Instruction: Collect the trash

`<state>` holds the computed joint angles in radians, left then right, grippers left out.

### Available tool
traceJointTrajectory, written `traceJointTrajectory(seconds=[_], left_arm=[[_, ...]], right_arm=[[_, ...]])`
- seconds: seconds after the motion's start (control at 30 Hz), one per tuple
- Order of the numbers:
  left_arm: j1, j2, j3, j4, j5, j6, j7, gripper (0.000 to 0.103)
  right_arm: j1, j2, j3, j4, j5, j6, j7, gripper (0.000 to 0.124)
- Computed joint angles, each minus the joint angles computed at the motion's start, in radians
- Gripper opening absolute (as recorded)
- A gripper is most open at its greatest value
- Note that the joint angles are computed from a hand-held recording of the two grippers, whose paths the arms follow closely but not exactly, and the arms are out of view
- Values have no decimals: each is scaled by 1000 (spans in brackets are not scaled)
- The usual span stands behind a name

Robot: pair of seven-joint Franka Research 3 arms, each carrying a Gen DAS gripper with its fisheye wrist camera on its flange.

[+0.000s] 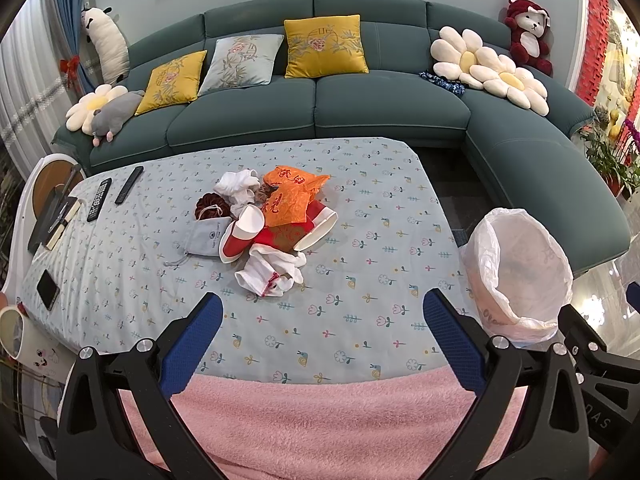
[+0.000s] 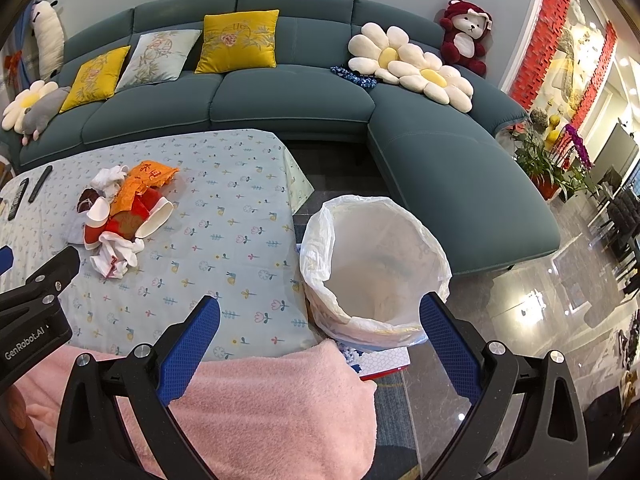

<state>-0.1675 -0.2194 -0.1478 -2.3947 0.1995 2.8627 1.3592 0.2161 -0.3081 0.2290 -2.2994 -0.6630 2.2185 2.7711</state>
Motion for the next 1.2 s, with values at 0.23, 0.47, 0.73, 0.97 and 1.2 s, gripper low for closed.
traceJointTrajectory(seconds=[0.23, 0.47, 0.73, 0.97, 1.2], left_arm=[[-1, -1, 1, 0, -6, -2, 6, 96], [-1, -1, 1, 0, -7, -3, 7, 96], [-4, 10, 1, 12, -16, -1, 11, 96], [-14, 32, 22, 31, -69, -2, 65, 96], [-49, 68, 74, 53, -237, 0, 257, 96]], right_arm=[[1, 0, -1, 0, 0, -2, 1, 95], [1, -1, 0, -7, -5, -1, 10, 95], [-2, 6, 0, -2, -9, -7, 22, 95], [4, 34, -1, 24, -27, -24, 35, 95], [15, 77, -16, 53, -46, -8, 76, 95]])
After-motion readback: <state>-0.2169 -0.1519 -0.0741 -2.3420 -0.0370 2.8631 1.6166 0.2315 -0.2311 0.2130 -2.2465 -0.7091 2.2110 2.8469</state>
